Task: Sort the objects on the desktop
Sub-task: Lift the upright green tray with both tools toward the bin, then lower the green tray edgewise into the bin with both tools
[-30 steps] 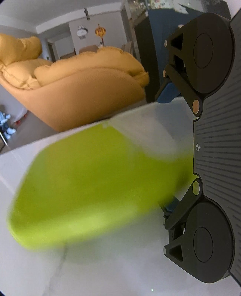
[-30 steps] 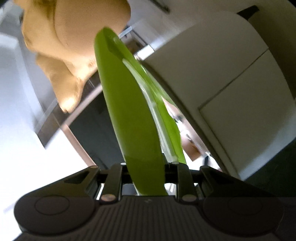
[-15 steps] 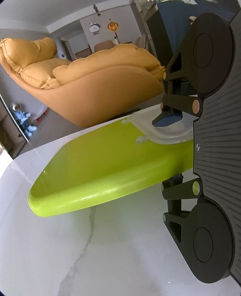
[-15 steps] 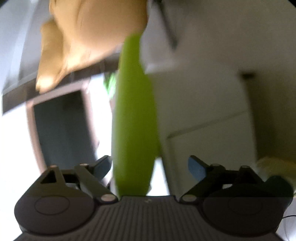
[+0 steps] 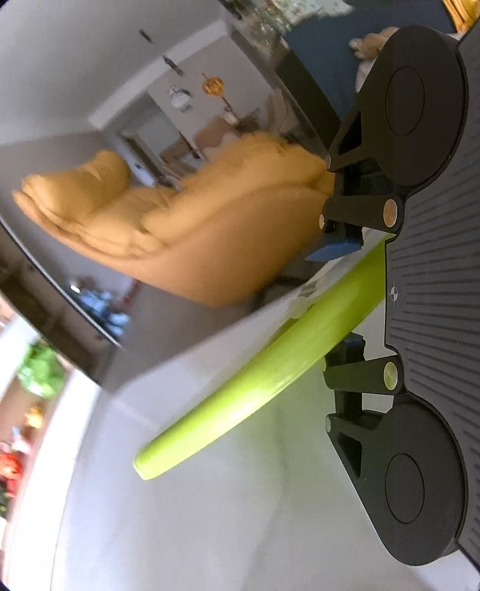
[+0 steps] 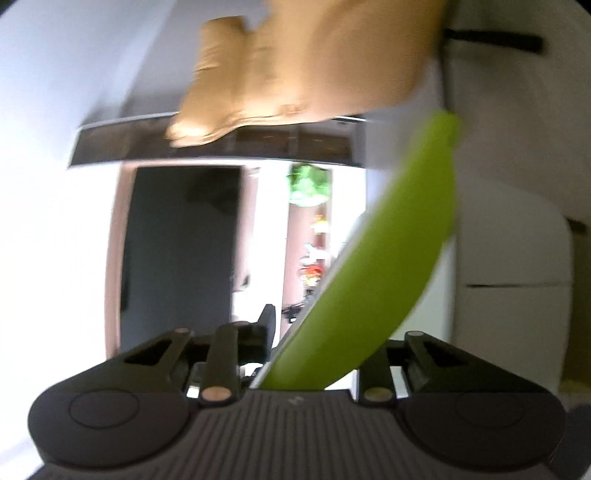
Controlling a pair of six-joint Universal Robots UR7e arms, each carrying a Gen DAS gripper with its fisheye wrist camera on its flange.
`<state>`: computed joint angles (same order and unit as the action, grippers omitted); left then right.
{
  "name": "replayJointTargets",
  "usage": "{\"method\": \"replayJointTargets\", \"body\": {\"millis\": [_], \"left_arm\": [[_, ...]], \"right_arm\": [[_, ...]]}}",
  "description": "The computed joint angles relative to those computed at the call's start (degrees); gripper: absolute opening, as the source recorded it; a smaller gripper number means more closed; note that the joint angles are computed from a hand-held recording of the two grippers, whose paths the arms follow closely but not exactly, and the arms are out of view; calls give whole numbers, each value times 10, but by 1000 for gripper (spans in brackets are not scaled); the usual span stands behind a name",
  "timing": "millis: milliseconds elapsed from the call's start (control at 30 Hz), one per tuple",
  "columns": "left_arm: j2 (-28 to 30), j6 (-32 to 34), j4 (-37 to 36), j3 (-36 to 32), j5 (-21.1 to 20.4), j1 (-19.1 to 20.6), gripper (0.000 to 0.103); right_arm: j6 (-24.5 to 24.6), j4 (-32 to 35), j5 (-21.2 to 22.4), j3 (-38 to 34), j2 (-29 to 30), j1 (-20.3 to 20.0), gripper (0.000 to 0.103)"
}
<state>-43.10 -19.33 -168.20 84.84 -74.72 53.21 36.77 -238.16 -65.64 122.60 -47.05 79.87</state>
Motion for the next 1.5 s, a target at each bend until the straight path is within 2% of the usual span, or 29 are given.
{"method": "replayJointTargets", "body": {"millis": [100,233,333,533,667,700,733,833,900,1000,1033,1067,1133,1167,1233,1333,1367,1433,1500], "left_arm": [[-44,35,-59,39,3,-14,43],[-122,94,-138,110,54,-41,45],[-194,101,-171,169,93,-45,46],[-332,110,-237,294,228,-48,47],[-410,76,-221,360,308,-57,49],[-426,63,-201,370,326,-59,54],[-445,39,-170,379,338,-60,54],[-496,-41,-81,395,308,-48,61],[-522,-88,-48,406,298,-40,78],[-566,-143,26,410,262,-18,87],[-578,-153,52,408,252,-13,88],[-600,-146,68,412,224,-3,88],[-623,-138,74,416,183,14,90],[-631,-135,74,417,174,16,94],[-650,-122,70,423,174,13,95],[-676,-128,47,438,244,-13,96],[-695,-142,48,451,291,-37,97],[-704,-154,45,456,360,-55,99],[-708,-175,77,453,384,-56,99]], "right_arm": [[-34,-2,30,-12,-5,19,29],[-66,32,109,-32,-22,35,29],[-106,77,159,-48,-15,50,29],[-153,200,191,-124,73,115,29],[-185,299,206,-169,123,136,30],[-190,320,204,-176,130,140,30],[-192,337,198,-187,138,144,30],[-214,363,174,-197,150,154,30],[-235,354,160,-174,145,153,29],[-241,347,128,-148,124,167,28],[-245,342,120,-137,118,168,27],[-248,336,112,-125,112,169,26],[-242,346,88,-116,86,179,26],[-238,354,70,-121,80,187,26],[-231,365,36,-133,76,200,26],[-219,372,21,-137,70,202,26],[-217,370,19,-135,69,201,27],[-219,365,11,-124,63,202,28],[-234,360,3,-102,49,206,30]]}}
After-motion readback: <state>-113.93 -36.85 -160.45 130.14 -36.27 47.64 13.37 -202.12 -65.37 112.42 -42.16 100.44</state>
